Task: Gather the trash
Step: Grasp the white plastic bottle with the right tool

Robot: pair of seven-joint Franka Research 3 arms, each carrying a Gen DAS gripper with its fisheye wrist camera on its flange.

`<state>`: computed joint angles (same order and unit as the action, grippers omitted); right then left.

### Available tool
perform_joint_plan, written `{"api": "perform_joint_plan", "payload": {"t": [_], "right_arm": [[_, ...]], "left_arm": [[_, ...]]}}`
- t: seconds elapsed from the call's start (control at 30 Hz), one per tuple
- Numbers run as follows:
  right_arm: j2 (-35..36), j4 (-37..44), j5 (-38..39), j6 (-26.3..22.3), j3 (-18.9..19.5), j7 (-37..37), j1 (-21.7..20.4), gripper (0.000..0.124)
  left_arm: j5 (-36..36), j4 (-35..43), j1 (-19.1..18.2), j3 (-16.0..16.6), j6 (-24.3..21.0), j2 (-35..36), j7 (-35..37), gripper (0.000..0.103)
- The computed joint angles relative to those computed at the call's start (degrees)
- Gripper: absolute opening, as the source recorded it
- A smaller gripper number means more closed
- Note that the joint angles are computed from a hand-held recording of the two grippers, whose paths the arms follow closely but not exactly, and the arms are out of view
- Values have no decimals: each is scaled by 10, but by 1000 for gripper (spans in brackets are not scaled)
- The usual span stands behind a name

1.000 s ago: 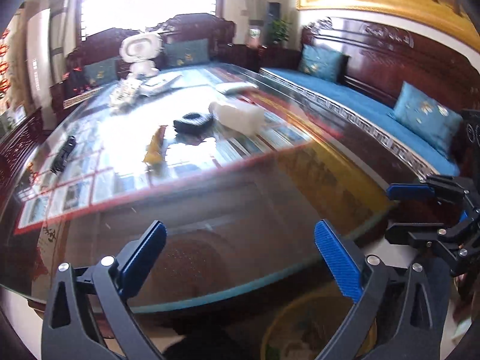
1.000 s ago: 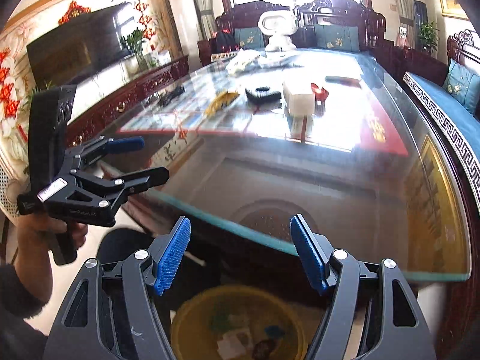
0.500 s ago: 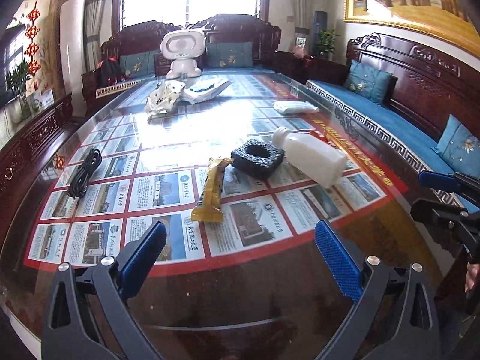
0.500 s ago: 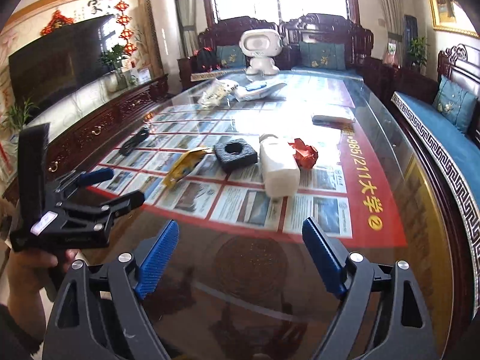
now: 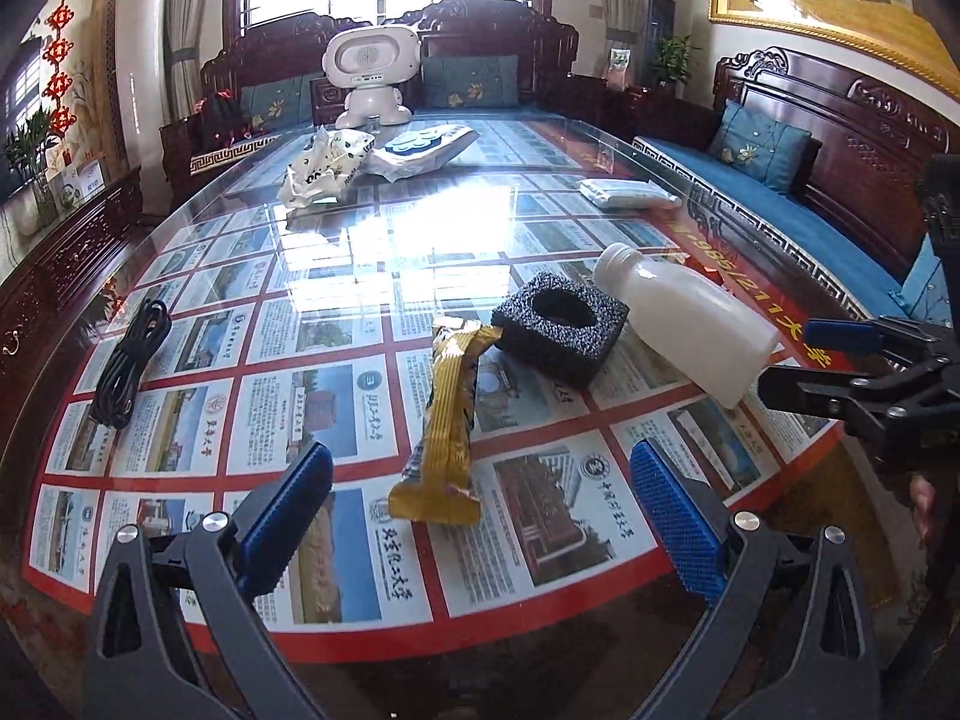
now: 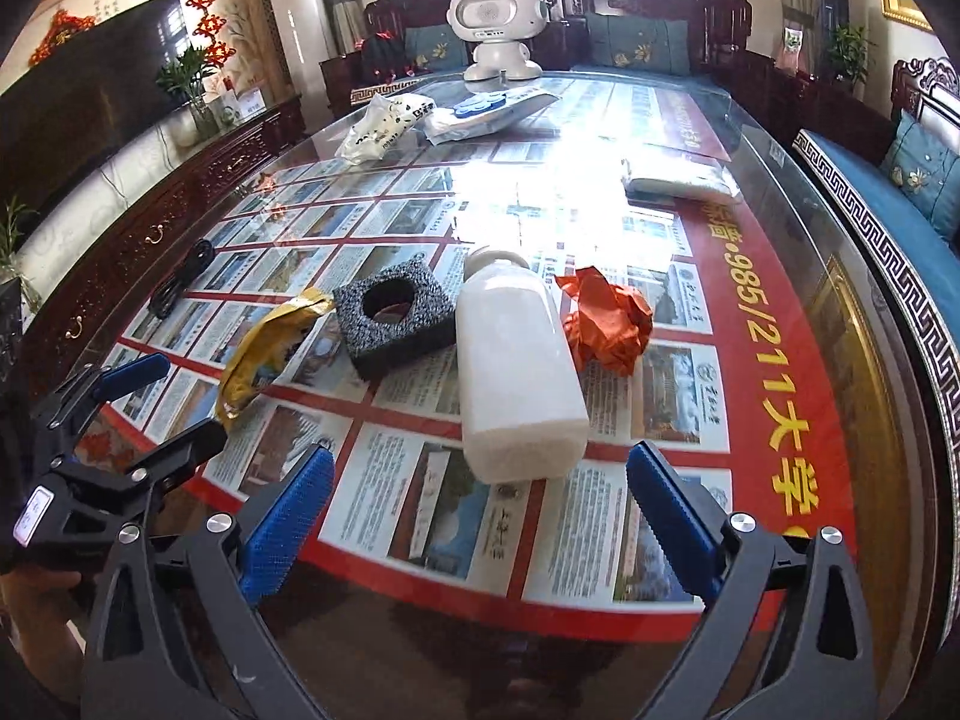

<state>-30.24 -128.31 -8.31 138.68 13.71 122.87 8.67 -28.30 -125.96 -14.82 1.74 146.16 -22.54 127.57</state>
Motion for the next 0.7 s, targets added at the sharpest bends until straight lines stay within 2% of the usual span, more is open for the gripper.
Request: {"api": "perform_joint_plan", "payload": {"t": [0.13, 0.3, 0.43, 0.53, 0.7], "right_arm": [[29, 21, -10, -3, -3, -25, 1, 83], [60, 48, -37, -27, -4, -13, -7, 79], [80, 62, -40, -37, -16, -19, 0, 50], [75, 56, -56, -35, -16, -15, 2, 49], [47, 27, -33, -14, -25, -20, 10, 49]], "left_arm": [[3, 8, 3, -2, 0, 10, -4, 99], [6, 16, 10, -6, -6, 21, -7, 99], [10, 21, 16, -10, -6, 28, -14, 99], [7, 29, 19, -11, -14, 35, -19, 99], [3, 37, 25, -16, -24, 44, -23, 99]]}}
